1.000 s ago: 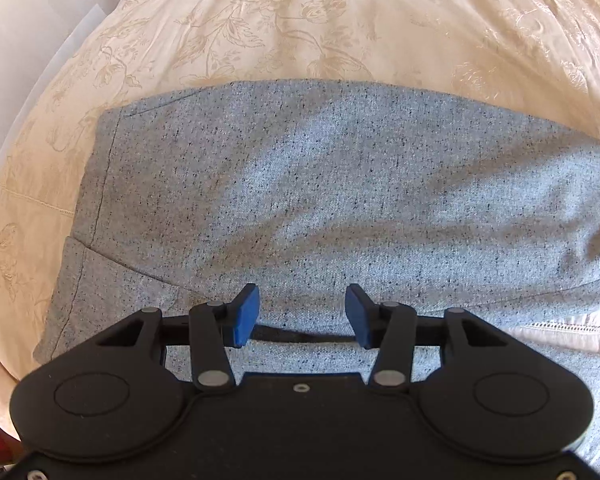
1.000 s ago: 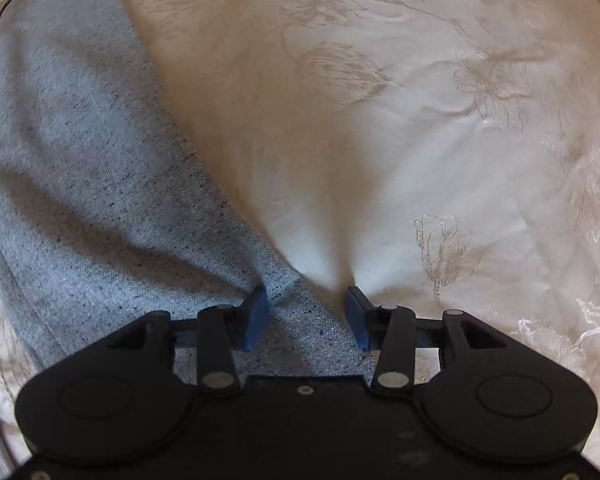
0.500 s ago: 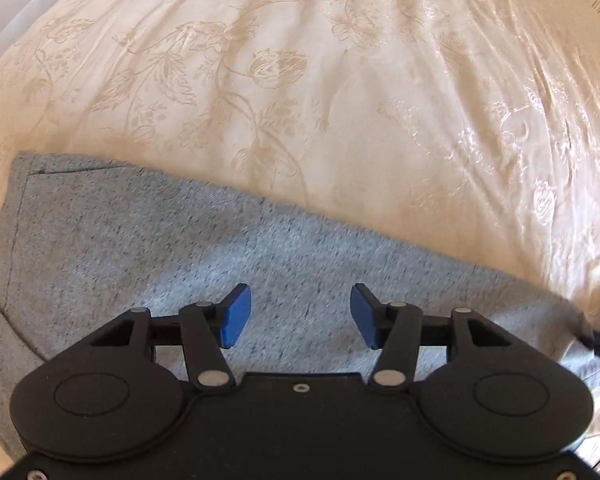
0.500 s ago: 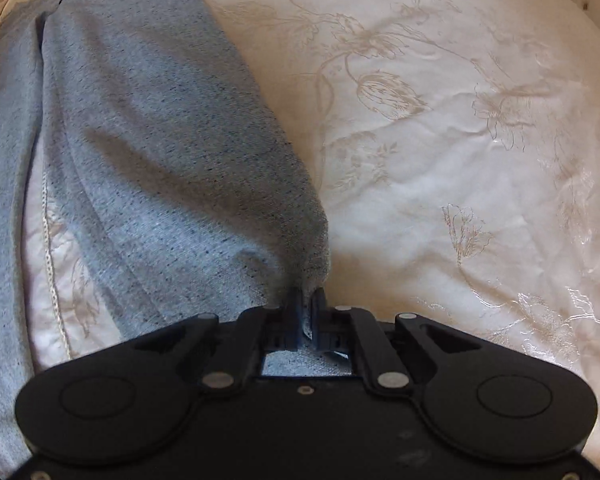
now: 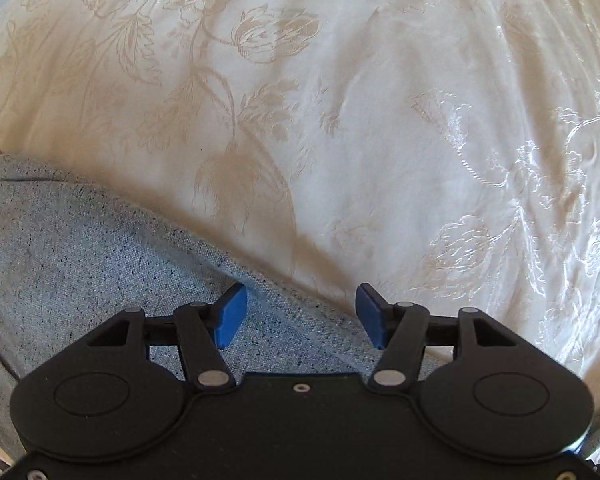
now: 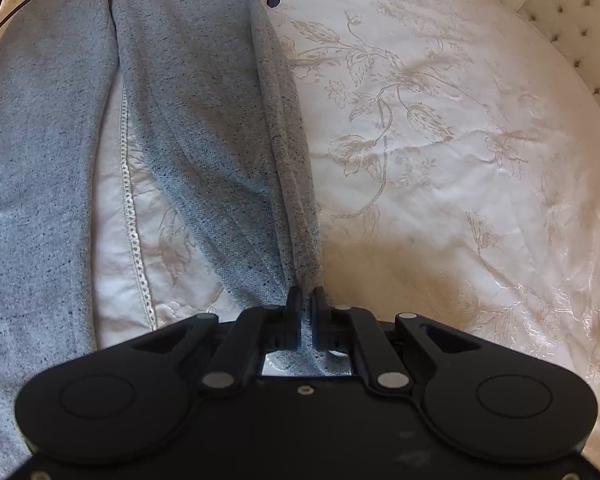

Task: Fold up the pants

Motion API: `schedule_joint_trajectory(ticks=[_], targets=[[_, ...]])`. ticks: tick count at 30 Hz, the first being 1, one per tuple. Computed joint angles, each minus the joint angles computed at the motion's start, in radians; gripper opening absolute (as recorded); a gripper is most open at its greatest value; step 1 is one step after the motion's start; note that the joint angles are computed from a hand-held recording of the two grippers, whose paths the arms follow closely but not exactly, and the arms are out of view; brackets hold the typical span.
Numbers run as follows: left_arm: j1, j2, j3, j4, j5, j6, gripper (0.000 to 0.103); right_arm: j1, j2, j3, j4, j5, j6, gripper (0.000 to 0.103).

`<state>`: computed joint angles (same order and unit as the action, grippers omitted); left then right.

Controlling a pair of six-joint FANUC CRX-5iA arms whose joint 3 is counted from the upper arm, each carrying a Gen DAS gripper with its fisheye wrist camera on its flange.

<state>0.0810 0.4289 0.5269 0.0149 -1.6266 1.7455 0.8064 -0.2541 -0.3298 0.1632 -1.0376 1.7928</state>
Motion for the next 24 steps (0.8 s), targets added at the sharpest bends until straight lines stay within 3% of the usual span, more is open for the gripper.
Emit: schedule_joint_trajectory(ticks=[1, 3, 4, 7, 13, 18, 24], targets=[[0.001, 0.005, -0.003, 0.002, -0.007, 0.002, 0.063, 0.004, -0.002, -0.003, 0.007, 0.0, -0.007, 0.006], [0.002, 0.006, -0.015, -0.008, -0.016, 0.006, 0.043, 0.012, -0.006, -0.009, 0.023, -0.001, -0.023, 0.006], [0.0, 0.0, -0.016, -0.022, -0.022, 0.011, 0.011, 0.006, 0.016, -0.001, 0.028, 0.013, -0.028, 0.006], [0.018, -0.085, -0.097, 0.0, 0.045, -0.009, 0.008, 0.024, 0.001, -0.008, 0.069, 0.017, -0.088, 0.006], [0.047, -0.325, -0.24, 0.004, 0.094, -0.146, 0.008, 0.125, -0.091, -0.026, 0.197, -0.033, -0.272, 0.006], [0.144, -0.542, -0.392, 0.077, 0.071, -0.263, 0.008, 0.343, -0.204, -0.06, 0.331, -0.181, -0.507, 0.006], [0.264, -0.709, -0.549, 0.097, -0.053, -0.355, 0.007, 0.68, -0.252, -0.079, 0.386, -0.444, -0.901, 0.006]])
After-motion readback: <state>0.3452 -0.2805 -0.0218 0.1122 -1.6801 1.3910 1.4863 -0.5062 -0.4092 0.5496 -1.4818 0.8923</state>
